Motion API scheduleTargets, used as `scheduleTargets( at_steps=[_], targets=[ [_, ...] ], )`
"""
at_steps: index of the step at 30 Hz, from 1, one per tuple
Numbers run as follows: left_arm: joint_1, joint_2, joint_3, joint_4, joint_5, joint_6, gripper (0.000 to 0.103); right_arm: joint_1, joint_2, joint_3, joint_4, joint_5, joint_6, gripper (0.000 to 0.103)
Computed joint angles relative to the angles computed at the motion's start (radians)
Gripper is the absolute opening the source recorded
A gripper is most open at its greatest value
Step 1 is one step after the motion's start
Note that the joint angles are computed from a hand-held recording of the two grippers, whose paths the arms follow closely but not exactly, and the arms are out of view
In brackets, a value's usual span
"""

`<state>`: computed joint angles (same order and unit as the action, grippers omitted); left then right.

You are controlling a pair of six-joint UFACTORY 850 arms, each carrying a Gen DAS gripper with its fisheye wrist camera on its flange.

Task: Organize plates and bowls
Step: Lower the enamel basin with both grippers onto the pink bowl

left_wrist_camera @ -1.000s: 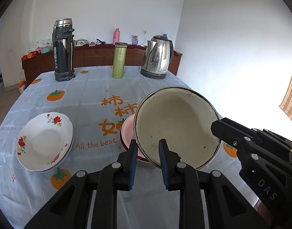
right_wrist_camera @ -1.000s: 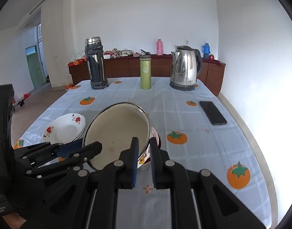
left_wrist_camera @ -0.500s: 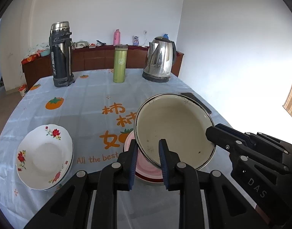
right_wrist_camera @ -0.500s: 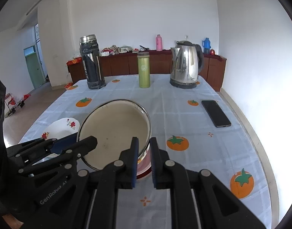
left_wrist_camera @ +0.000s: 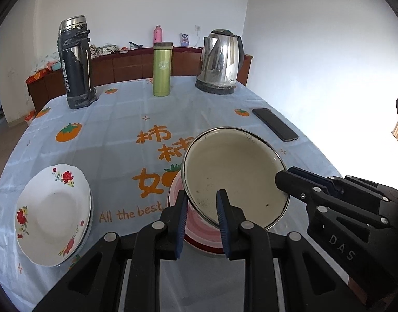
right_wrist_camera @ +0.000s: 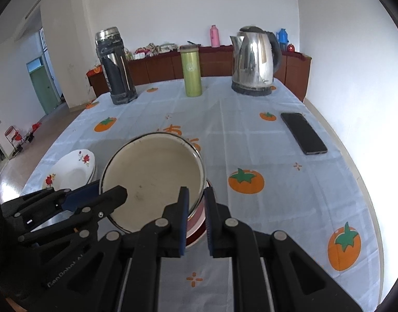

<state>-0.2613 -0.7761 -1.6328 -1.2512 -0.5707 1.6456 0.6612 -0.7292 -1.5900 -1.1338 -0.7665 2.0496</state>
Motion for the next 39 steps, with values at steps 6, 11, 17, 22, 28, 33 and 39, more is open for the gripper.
scheduleTargets(
  at_steps=[6,11,17,22,28,33,39],
  targets=[
    [-0.003,-0.048,-0.076,0.149,-0.025,-0.174,0.025,-0.016,-0.003,-0.005,0.044,0.037,-0.044,0.012],
    [-0.005,-0.075,-0.118,0.228,-0.044,-0.264,0.025,-0.026,-0.016,-0.027,0.081,0.048,-0.095,0.012],
    [-0.01,-0.092,-0.153,0.302,-0.069,-0.341,0.025,-0.036,-0.01,-0.014,0.099,0.084,-0.096,0.013],
    [-0.014,-0.093,-0.157,0.35,-0.065,-0.382,0.025,-0.039,-0.009,-0.012,0.113,0.095,-0.104,0.013],
    [-0.019,-0.097,-0.163,0.39,-0.061,-0.415,0.025,-0.045,-0.008,-0.009,0.118,0.112,-0.099,0.013],
    [-0.018,-0.098,-0.163,0.391,-0.062,-0.415,0.025,-0.045,-0.008,-0.009,0.119,0.112,-0.1,0.013],
    [-0.018,-0.099,-0.165,0.396,-0.059,-0.418,0.025,-0.051,-0.015,-0.014,0.131,0.121,-0.106,0.013]
  ],
)
